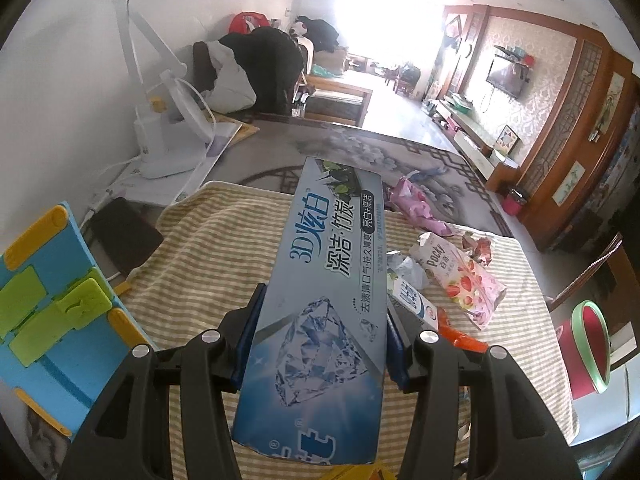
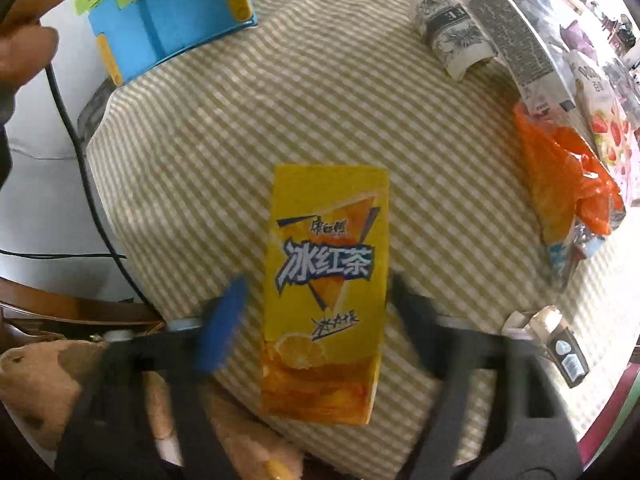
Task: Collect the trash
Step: 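Carry toothpaste box and tea carton over the red bucket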
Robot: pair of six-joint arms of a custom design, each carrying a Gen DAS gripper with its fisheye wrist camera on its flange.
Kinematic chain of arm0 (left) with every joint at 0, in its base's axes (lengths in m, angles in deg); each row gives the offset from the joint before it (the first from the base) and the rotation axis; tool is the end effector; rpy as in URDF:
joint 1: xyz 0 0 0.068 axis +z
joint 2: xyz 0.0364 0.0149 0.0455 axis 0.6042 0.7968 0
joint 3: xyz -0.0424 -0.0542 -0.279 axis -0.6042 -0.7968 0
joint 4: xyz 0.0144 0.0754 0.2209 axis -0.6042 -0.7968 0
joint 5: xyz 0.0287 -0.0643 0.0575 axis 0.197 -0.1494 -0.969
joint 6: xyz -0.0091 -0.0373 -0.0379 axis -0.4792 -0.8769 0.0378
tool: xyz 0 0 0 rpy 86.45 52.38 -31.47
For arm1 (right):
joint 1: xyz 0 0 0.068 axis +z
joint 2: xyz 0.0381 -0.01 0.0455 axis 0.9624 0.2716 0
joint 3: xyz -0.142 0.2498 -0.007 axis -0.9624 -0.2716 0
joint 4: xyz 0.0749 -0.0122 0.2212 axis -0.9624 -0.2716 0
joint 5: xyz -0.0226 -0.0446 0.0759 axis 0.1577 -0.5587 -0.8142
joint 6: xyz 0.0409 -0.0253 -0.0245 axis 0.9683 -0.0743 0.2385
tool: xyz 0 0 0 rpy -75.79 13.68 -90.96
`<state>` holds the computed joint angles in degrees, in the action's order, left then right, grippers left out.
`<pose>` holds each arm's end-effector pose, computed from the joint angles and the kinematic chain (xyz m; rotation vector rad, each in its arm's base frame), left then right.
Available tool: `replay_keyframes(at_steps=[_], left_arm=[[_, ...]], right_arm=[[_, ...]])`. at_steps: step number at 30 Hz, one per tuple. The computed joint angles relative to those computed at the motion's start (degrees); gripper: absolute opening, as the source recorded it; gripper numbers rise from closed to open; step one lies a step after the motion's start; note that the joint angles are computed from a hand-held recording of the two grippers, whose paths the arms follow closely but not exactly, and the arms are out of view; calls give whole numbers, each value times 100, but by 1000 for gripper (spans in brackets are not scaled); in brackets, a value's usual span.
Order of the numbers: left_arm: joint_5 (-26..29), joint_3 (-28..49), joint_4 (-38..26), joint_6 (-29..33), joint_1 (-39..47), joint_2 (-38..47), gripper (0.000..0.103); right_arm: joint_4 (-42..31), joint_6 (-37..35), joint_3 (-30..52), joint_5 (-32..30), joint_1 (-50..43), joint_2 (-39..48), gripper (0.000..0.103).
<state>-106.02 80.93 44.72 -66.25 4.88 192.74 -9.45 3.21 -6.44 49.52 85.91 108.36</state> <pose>0.3162 -0.1822 0.2502 -0.3931 2.3472 -0.0736 0.2828 0.0686 0.1504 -1.3144 2.7243 0.4104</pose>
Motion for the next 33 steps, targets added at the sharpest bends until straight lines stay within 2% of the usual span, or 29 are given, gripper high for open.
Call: replay_keyframes(at_steps=[2, 9, 15, 20, 25, 29, 33], left_arm=[[-24, 44, -9, 19, -20, 4, 49], [-120, 425, -94, 131, -217, 175, 49], [-20, 1109, -193, 311, -480, 611, 49], [46, 1854, -355, 474, -803, 1068, 49], [86, 2720, -723, 453, -1057, 1627, 49], [-34, 3563, -1211, 332, -1248, 2078, 49], [-205, 4515, -1765, 193, -1409, 2563, 49]], right_arm=[[-250, 39, 153, -298, -298, -43, 58], [-1241, 385, 1717, -1578, -1774, 26, 58], [-1590, 1074, 3036, -2476, -2615, 94, 58], [-1668, 1263, 3547, -2938, -3196, 139, 58], [-2045, 1111, 4011, -3226, -3673, 490, 58], [-2513, 719, 4384, -3401, -4012, 765, 58], [-3279, 144, 5150, -3559, -4333, 1252, 58]])
